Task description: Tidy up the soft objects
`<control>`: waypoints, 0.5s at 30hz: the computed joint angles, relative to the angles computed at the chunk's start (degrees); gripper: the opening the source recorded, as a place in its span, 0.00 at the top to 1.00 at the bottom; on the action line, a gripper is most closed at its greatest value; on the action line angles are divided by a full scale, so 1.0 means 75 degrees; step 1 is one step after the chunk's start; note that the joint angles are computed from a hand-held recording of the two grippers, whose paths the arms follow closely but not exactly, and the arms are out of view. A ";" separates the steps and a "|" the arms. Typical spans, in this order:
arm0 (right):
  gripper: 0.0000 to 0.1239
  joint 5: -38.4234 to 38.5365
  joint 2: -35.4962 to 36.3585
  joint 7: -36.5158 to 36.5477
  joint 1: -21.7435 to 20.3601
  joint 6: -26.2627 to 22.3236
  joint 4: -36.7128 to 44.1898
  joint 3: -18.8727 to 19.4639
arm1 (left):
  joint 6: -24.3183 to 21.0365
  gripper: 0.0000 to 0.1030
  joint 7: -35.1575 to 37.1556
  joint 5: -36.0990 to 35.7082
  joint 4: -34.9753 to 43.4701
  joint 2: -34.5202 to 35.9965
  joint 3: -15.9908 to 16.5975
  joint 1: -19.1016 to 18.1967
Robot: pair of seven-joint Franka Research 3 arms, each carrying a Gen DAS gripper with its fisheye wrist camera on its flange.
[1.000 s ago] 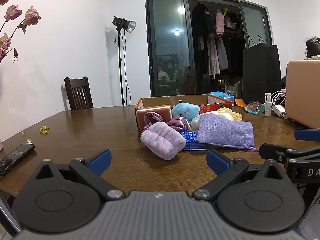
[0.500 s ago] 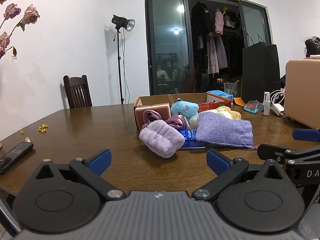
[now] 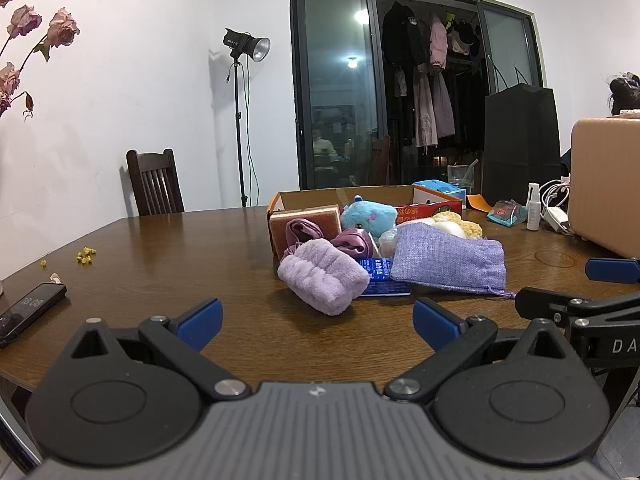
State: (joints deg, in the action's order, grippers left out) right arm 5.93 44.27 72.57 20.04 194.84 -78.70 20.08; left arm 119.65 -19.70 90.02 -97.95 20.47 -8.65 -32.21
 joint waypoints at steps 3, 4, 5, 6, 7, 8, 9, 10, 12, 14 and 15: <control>0.17 0.0032 0.0005 0.0011 0.0058 0.0015 0.0019 -0.0064 | 0.0022 0.00 0.0011 -0.0033 0.0027 0.0024 0.0002 0.0007; 0.17 0.0010 0.0005 0.0012 0.0030 0.0017 0.0006 -0.0028 | 0.0033 0.00 -0.0006 -0.0027 0.0017 0.0020 0.0005 0.0004; 0.17 -0.0029 0.0017 0.0008 -0.0008 0.0013 0.0009 0.0025 | 0.0036 0.00 0.0006 0.0007 0.0017 0.0024 0.0010 -0.0004; 0.17 -0.0079 0.0039 0.0002 -0.0053 0.0025 0.0021 0.0091 | 0.0089 0.00 0.0022 0.0078 -0.0010 -0.0001 0.0031 0.0012; 0.17 -0.0091 0.0069 0.0010 -0.0060 0.0092 0.0051 0.0108 | 0.0132 0.00 0.0061 0.0133 0.0009 -0.0002 0.0051 0.0041; 0.17 0.0008 0.0116 0.0070 0.0057 0.0231 0.0132 -0.0022 | 0.0232 0.00 0.0128 0.0176 0.0027 -0.0022 0.0078 0.0100; 0.17 0.0075 0.0225 0.0133 0.0095 0.0367 0.0284 -0.0021 | 0.0375 0.00 0.0137 0.0287 0.0022 -0.0059 0.0115 0.0170; 0.17 -0.0120 0.0430 0.0271 -0.0059 0.0403 0.0525 0.0248 | 0.0546 0.00 0.0158 0.0427 -0.0013 -0.0112 0.0154 0.0253; 0.17 -0.0609 0.0960 0.0523 -0.0378 0.0245 0.1166 0.0905 | 0.0762 0.00 0.0369 0.0505 0.0001 -0.0144 0.0213 0.0448; 0.17 -0.1176 0.1501 0.0444 -0.0756 -0.0799 0.1960 0.1805 | 0.1012 0.00 0.0535 0.0202 0.0036 -0.0191 0.0256 0.0735; 0.17 -0.1088 0.1785 0.0068 -0.0743 -0.1560 0.2546 0.2114 | 0.1247 0.00 0.0489 0.0077 0.0016 -0.0241 0.0284 0.0898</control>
